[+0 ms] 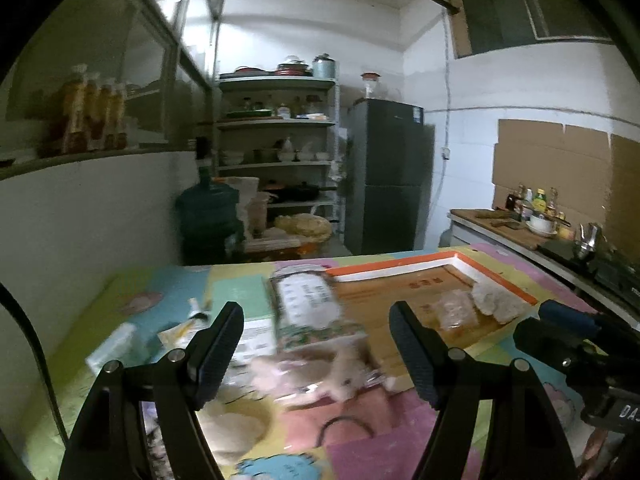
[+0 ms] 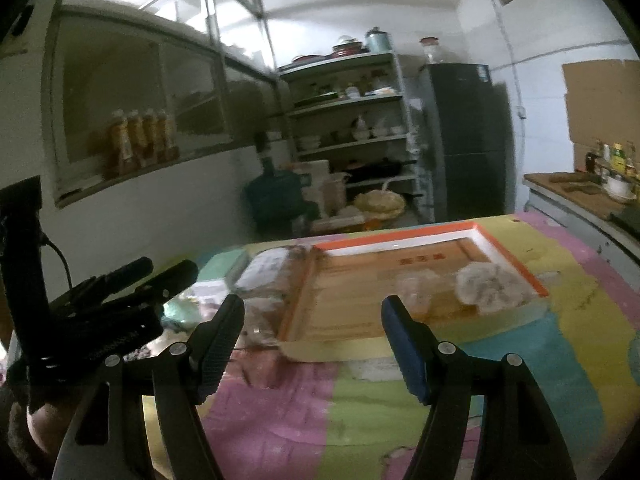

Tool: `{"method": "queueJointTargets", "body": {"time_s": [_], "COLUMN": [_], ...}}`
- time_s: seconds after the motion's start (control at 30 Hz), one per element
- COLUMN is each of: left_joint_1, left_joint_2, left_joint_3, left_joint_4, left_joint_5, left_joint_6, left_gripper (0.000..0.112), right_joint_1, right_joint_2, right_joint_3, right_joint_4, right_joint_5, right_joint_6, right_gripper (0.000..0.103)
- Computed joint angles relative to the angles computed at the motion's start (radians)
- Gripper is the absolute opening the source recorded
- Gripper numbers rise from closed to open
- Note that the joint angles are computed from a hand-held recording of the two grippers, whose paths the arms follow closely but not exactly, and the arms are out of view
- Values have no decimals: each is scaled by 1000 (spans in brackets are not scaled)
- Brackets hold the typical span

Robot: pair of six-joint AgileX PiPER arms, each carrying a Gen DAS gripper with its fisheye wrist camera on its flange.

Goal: Organize soft objects
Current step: 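Withdraw both open tools from the box back toward the pile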

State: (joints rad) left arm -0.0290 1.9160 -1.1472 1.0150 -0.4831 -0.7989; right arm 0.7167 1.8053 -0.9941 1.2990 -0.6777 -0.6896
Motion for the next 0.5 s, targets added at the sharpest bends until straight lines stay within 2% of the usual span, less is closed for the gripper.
{"method": "queueJointTargets", "body": {"time_s": [0.33, 0.5], "left_joint_1": [213, 292], "left_joint_2": [35, 75], "left_joint_3": [-6, -17], "left_joint_4": [83, 122], "left_joint_5": [-95, -130], "left_joint_6": [-85, -113], "left_gripper": [75, 76], "right_joint_1": [5, -1], "right_joint_2": [150, 243], "right_joint_3": [-180, -300], "right_joint_4": [71, 158], "right_joint_5": [87, 148], "right_joint_6": [-112, -242], "right_gripper": [73, 73]}}
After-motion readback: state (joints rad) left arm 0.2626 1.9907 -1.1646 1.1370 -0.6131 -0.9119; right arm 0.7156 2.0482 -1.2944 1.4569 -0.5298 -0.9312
